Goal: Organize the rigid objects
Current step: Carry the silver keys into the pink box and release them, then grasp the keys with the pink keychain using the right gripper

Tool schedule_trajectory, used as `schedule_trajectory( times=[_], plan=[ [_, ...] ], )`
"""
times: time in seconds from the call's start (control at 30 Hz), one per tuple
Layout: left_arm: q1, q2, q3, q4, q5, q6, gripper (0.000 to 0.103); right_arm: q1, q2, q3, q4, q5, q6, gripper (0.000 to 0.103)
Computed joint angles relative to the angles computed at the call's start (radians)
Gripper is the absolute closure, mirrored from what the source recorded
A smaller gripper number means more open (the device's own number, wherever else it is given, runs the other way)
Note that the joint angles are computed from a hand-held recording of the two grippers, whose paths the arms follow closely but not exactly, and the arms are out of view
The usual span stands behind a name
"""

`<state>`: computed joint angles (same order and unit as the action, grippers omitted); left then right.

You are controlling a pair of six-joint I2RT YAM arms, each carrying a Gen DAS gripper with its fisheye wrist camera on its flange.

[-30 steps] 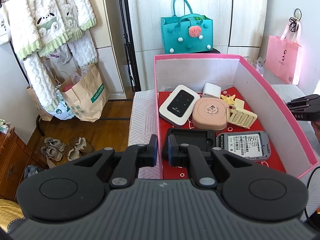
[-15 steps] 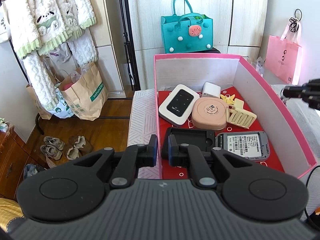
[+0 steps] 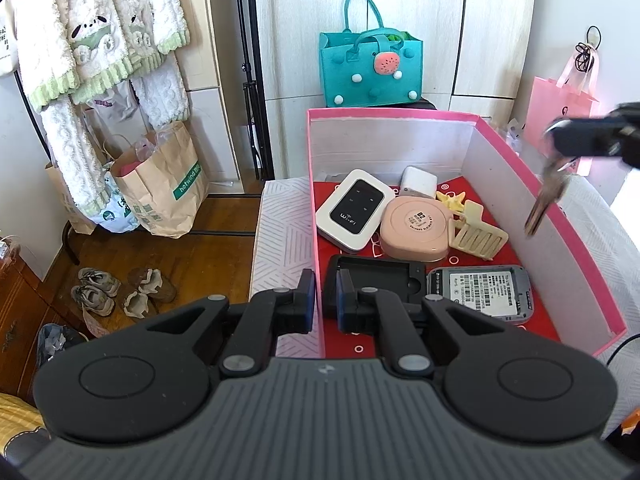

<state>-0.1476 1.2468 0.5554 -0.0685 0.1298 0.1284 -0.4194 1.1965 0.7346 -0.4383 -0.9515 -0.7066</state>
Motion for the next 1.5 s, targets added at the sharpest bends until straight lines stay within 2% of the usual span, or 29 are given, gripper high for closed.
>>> schedule_trajectory(
  times=[0.27, 0.37, 0.4, 0.57, 0.77, 0.9, 1.0, 1.27, 1.37, 1.5],
  plan=[
    [-0.007, -0.005, 0.015, -0.024, -0.011, 0.012, 0.095, 0.28, 0.189, 0.004, 0.162, 0.168, 0.184, 0.098],
    [-0.009, -0.005, 0.012, -0.018, -0.011, 0.011, 0.095, 0.316, 0.26, 0.023, 0.185, 0.204, 0.215, 0.098],
    [-0.007, -0.006, 0.009, -0.015, -0.01, 0.011, 0.095, 0.312, 0.283, 0.046, 0.155, 0.202, 0.213, 0.097],
    [0.006, -0.008, 0.009, -0.017, 0.005, 0.021, 0.095, 0.219, 0.273, 0.062, 0.076, 0.097, 0.176, 0.091],
    [0.012, -0.009, 0.007, -0.011, 0.012, 0.022, 0.094, 0.038, 0.22, 0.093, -0.113, -0.003, 0.079, 0.089],
    [0.01, -0.01, 0.005, -0.008, 0.012, 0.02, 0.094, -0.123, 0.143, 0.063, -0.23, -0.068, -0.06, 0.075],
    [0.008, -0.01, 0.006, -0.009, 0.008, 0.02, 0.094, -0.21, 0.104, 0.028, -0.218, -0.05, -0.092, 0.075],
    [0.007, -0.011, 0.006, -0.009, 0.004, 0.019, 0.094, -0.35, 0.22, 0.005, -0.185, 0.054, -0.195, 0.074],
    [0.006, -0.013, 0.005, -0.01, 0.003, 0.019, 0.094, -0.372, 0.253, -0.038, -0.12, 0.097, -0.21, 0.069],
    [0.006, -0.014, 0.005, -0.01, 0.001, 0.023, 0.094, -0.364, 0.281, -0.106, 0.001, 0.151, -0.201, 0.068]
  ],
)
